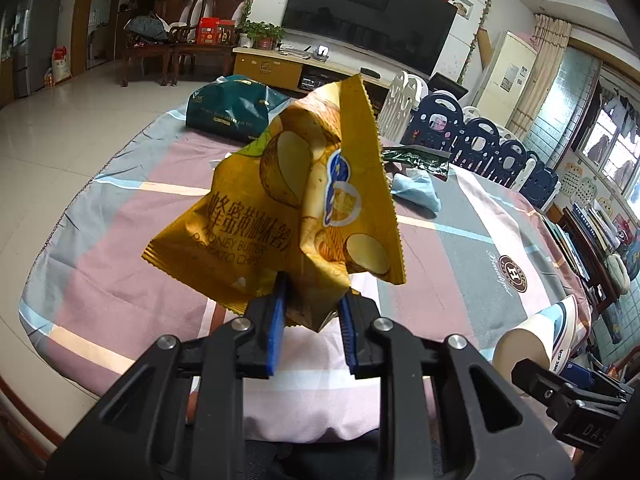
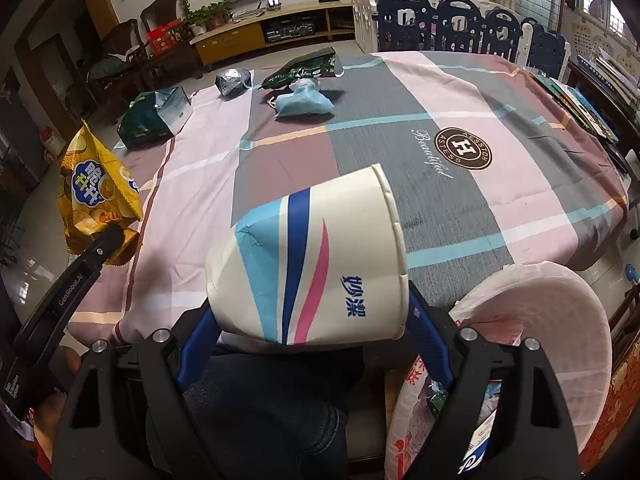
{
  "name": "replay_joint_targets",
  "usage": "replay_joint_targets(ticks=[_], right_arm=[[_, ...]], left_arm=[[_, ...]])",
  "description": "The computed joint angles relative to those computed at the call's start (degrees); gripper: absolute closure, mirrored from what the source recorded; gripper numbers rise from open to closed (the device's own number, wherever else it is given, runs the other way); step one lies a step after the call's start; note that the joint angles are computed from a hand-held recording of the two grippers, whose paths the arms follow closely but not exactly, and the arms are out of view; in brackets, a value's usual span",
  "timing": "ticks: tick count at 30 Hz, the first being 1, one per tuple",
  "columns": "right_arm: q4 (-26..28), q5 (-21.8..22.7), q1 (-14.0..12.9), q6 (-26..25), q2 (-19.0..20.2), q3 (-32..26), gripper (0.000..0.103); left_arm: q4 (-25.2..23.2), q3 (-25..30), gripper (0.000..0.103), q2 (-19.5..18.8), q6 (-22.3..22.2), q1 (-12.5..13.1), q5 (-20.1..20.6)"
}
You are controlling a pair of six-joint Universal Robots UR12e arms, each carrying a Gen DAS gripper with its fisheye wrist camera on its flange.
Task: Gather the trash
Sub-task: 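Carry the white paper cup toward the wastebasket with the right tool while the left tool holds the yellow bag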
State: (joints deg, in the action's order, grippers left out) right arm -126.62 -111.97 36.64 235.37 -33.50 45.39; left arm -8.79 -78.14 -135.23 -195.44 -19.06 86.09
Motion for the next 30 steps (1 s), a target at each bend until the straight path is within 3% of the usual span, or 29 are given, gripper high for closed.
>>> replay_joint_targets(ticks=[30], right_arm=[[-1.77, 0.16, -0.02, 0.9, -0.28, 1.09, 0.02]], left_arm=[[-0.17, 0.21, 0.078, -0.14, -0.04, -0.12, 0.47]])
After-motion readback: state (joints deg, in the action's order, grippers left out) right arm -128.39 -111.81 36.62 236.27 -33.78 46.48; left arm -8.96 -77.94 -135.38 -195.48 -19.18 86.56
